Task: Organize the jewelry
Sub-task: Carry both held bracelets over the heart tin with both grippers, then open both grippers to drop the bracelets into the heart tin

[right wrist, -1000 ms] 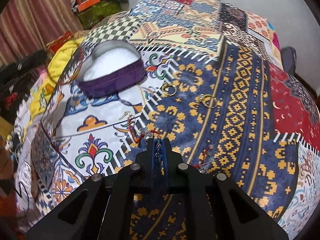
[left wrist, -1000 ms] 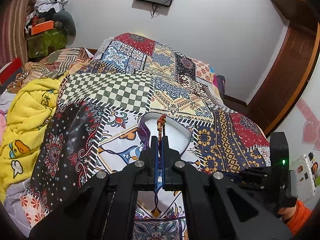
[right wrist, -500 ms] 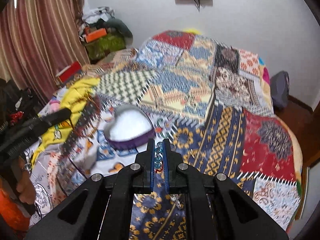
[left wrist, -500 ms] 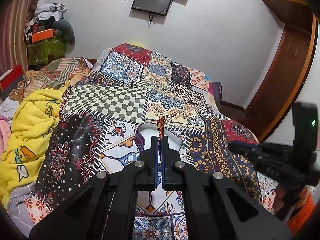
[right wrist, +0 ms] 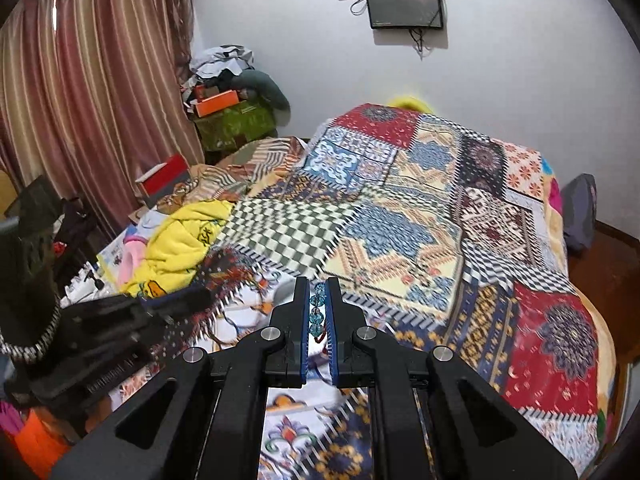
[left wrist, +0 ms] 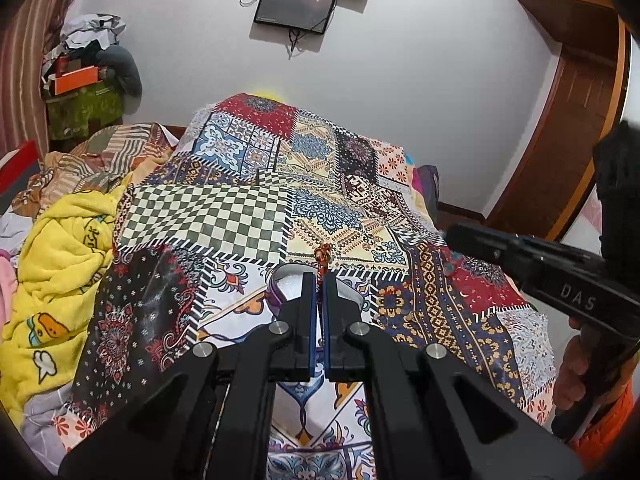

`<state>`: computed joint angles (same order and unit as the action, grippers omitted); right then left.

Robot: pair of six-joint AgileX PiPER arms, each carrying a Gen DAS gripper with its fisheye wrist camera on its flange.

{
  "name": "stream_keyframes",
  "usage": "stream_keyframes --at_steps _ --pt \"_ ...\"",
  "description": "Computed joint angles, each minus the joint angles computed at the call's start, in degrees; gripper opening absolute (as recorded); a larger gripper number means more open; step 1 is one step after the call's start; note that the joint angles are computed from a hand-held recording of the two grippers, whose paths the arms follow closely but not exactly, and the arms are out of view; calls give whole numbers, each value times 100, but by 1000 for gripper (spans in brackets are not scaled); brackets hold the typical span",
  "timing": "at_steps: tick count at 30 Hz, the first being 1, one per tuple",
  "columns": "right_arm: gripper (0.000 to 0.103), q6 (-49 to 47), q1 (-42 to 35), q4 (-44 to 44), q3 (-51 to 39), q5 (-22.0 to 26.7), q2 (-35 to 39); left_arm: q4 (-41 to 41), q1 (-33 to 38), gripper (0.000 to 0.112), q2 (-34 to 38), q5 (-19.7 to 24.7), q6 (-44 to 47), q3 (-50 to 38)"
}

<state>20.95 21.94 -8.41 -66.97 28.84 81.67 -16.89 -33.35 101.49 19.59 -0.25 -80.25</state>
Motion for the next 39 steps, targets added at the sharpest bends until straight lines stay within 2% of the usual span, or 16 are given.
stream_keyframes --at_steps 10,14,18,25,35,39 --pt "7 -1240 -291 1320 -412 -182 825 -1022 150 1 970 505 938 -953" --pt "7 -1625 -399 1727 -563 -130 1137 -1066 159 1 1328 699 964 -1305" --pt "7 -2292 -622 2507 -724 42 1396 -1024 168 1 1561 807 1010 -1483" --pt "7 -2178 -639 2312 -939 285 1717 -967 247 1 1795 1007 1025 -1733" --pt "7 -2200 -594 2113 -1001 597 1986 -715 281 1 1746 979 838 -1642" --pt "14 -2414 -692 2416 -1101 907 2009 -436 248 2 1619 920 630 -1529"
